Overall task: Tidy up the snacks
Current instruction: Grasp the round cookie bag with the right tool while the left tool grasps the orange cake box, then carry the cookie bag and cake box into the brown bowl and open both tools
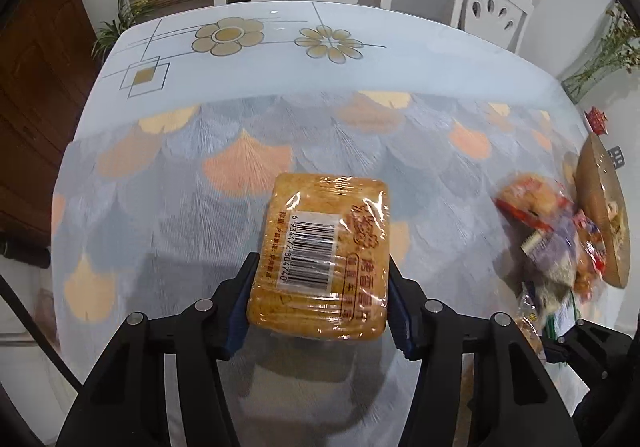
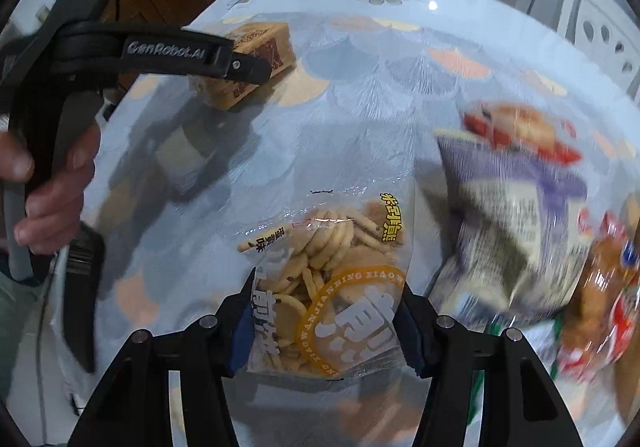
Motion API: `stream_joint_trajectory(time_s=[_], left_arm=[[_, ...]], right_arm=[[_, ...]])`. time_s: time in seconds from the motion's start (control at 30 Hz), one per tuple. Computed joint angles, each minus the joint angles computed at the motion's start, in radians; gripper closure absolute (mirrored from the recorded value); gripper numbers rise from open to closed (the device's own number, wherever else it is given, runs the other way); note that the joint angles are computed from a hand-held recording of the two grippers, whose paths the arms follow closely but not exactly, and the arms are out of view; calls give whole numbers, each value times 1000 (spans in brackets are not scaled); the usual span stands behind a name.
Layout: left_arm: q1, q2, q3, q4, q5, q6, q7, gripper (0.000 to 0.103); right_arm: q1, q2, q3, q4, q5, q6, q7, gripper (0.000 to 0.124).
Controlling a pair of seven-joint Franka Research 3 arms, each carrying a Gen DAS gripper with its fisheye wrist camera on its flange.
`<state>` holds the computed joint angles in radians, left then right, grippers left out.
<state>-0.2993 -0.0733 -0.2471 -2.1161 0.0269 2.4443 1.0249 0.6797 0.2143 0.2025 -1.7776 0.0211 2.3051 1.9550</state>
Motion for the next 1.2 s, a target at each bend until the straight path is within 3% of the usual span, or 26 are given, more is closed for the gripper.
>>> stream_joint_trajectory(time_s=[0.3,0.67,0.8,1.2], left_arm=[[-50,-106,-28,-62,2,-7,-82,52],[-122,-130,-78,-26,24,-23,-229,52],[-142,-90,-101,40,72,-27,-299,52],[-227,125,-138,359,265,-103,-407,52]], right_arm=[[-63,-178,20,-216,253,94,-85,66],[-90,-351,23,-362,302,104,-89,66],[-106,-385,13,-386,325,102,-105,66],[-199,-653,-47,-553,373,50,-182,66]])
